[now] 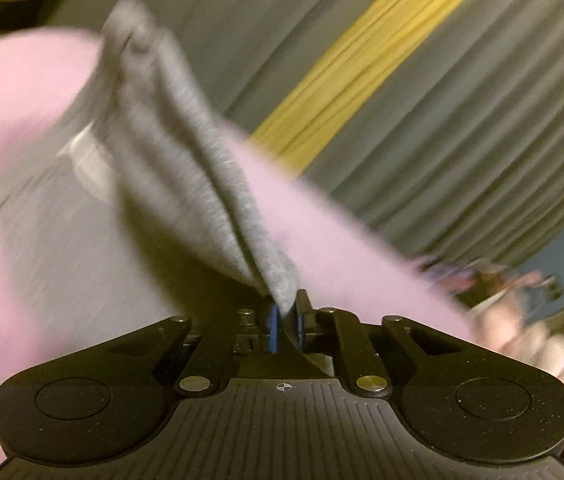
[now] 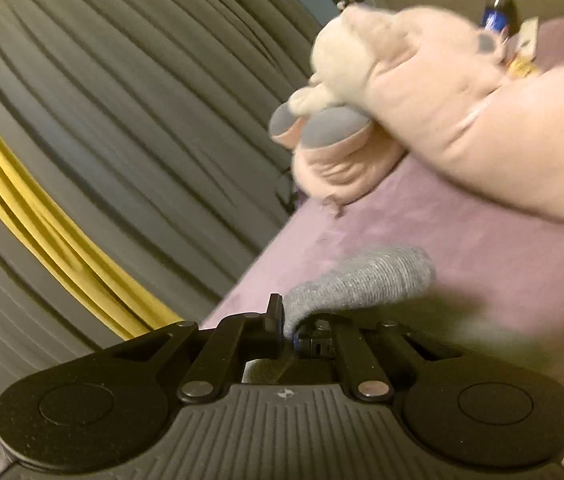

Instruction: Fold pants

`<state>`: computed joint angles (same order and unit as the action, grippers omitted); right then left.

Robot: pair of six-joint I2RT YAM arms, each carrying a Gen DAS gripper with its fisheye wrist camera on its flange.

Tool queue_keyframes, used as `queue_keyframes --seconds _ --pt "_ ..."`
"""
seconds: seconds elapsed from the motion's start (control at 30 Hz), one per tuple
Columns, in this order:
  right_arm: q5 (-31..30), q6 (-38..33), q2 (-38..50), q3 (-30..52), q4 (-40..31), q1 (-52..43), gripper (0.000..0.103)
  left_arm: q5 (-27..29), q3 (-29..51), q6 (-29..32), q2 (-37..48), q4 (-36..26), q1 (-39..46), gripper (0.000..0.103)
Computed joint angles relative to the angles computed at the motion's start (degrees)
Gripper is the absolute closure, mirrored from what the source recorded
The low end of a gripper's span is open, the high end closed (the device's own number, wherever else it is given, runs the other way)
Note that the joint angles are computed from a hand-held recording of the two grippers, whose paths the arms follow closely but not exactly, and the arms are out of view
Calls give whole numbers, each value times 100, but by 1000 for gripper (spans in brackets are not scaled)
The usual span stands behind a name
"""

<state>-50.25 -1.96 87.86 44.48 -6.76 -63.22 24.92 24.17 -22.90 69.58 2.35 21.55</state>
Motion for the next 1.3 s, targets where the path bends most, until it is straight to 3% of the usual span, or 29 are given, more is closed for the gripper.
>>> queue_keyframes --seconds 0.07,0.13,0.17,0.2,0.27,0.3,0.37,0.43,0.5,0.53,0.57,0.73,0.83,0.93,0.97,1.0,1.07,1.13,1.2,1.3 --pt "512 -630 177 -103 -137 -108 97 -370 -393 -317 548 459 56 88" --pt "1110 -927 593 -100 -314 -87 97 -189 -661 -684 898 857 411 86" --pt "1351 -953 813 -65 -446 -88 93 -182 -734 -826 956 982 554 80" --pt "1451 -912 930 -107 -449 -126 91 -116 -766 -814 996 1093 746 65" --pt "1264 -987 994 -270 -422 -307 86 -177 -876 -922 955 1369 1014 48" --pt "1142 -976 993 -293 -438 -352 80 -299 -833 -1025 1059 1504 1010 46" --pt "996 -937 1000 -271 -473 -362 72 -474 -528 -1057 1428 1407 1011 46" --pt "1021 -701 1036 -212 -414 -175 72 -204 -367 -950 1720 1147 1225 47" --pt "1104 -398 1087 -153 -313 75 74 -210 -523 -1166 1660 1137 1142 57" --pt "1231 -261 1098 -140 -205 235 81 -333 -643 -1193 1490 1172 1032 67" --pt "1333 -282 1018 -157 -179 329 98 -442 -603 -1100 1383 1084 986 93" --pt "1004 -768 -340 -757 192 133 99 -554 -859 -610 30 611 1078 93" --pt "1332 -1206 -763 -1230 816 100 98 -1007 -762 -517 -115 -8 1037 89" --pt "2610 -1626 -304 -1210 870 437 95 -1604 -498 -743 -172 -966 904 74" --pt "3187 -1528 -209 -1156 776 535 89 -1943 -472 -732 -521 -1389 862 65" --pt "3560 -1407 -221 -1198 840 547 87 -2316 -494 -746 -894 -1645 765 64" --pt "3808 -1278 -480 -1432 1205 422 77 -3057 -500 -757 -1744 -2078 410 62" --pt "3918 -1314 -886 -1692 1545 455 73 -3548 -446 -751 -2122 -1990 -249 55" --pt "3615 -1280 -1377 -1928 1619 567 70 -3728 -396 -669 -2040 -1571 -933 46" --pt "2826 -1359 -1706 -2112 1321 1088 60 -3745 -146 -552 -916 -616 -2128 44"
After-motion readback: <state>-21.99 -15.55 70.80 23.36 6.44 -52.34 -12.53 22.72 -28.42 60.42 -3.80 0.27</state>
